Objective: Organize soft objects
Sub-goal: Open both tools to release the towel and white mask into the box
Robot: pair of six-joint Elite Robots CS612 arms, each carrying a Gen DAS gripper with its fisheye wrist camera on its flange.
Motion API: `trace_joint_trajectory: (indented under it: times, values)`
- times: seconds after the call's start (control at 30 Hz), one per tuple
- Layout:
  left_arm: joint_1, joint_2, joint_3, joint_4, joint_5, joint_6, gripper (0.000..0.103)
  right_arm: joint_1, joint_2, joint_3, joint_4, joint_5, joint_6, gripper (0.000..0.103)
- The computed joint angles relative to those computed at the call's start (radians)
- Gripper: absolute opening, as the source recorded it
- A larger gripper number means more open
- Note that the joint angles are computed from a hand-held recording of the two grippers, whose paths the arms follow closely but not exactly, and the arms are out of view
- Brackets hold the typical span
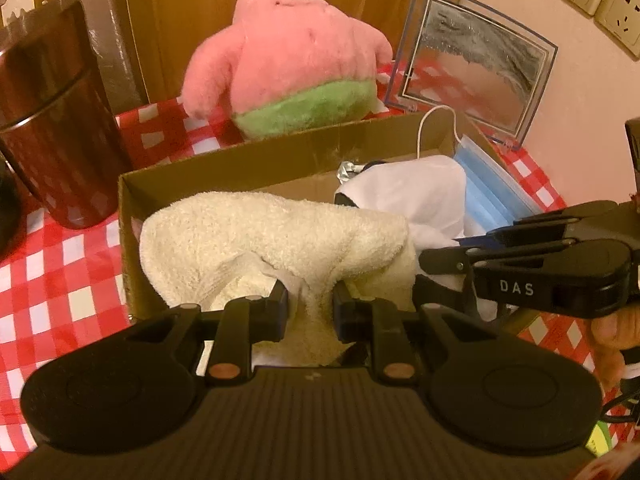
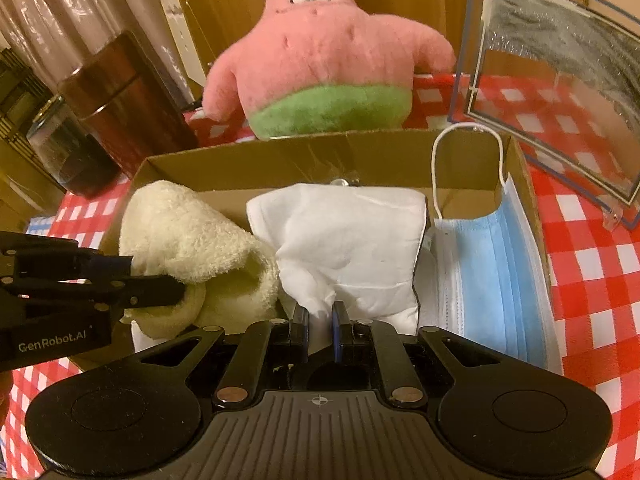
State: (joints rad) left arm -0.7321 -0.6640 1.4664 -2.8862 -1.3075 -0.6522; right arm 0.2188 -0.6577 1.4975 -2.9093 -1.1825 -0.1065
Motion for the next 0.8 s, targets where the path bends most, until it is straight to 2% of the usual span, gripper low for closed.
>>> trace_joint_trajectory:
  times: [0.13, 0.23, 0.33, 0.43, 0.47, 0.5, 0.57, 0.8]
  values:
    - [0.0, 0.003, -0.002, 0.005, -0.011, 0.004, 0.025, 0.003, 0.002, -0.003, 0.015, -0.001, -0.024, 0.011]
    - [0.001, 0.0, 0.003, 0.003, -0.02, 0.004, 0.027, -0.001, 0.003, -0.003, 0.01, 0.013, -0.006, 0.011]
    - [0.0, -0.008, 0.016, -0.008, -0.02, 0.001, 0.034, -0.009, 0.0, 0.002, -0.004, 0.036, 0.02, 0.014]
    - [-0.005, -0.02, 0.031, -0.016, -0.006, 0.009, 0.042, -0.016, -0.01, 0.02, -0.039, 0.051, 0.02, 0.033]
    - [-0.007, -0.025, 0.037, -0.018, 0.001, 0.012, 0.044, -0.018, -0.014, 0.026, -0.05, 0.049, 0.028, 0.043]
    - [-0.009, -0.031, 0.044, -0.023, 0.007, 0.014, 0.046, -0.021, -0.017, 0.031, -0.06, 0.05, 0.035, 0.048]
    - [-0.012, -0.042, 0.059, -0.033, 0.01, 0.014, 0.053, -0.024, -0.024, 0.039, -0.072, 0.057, 0.05, 0.05]
    - [-0.026, -0.082, 0.105, -0.057, 0.064, -0.022, 0.058, -0.031, -0.059, 0.068, -0.09, 0.046, 0.051, 0.052]
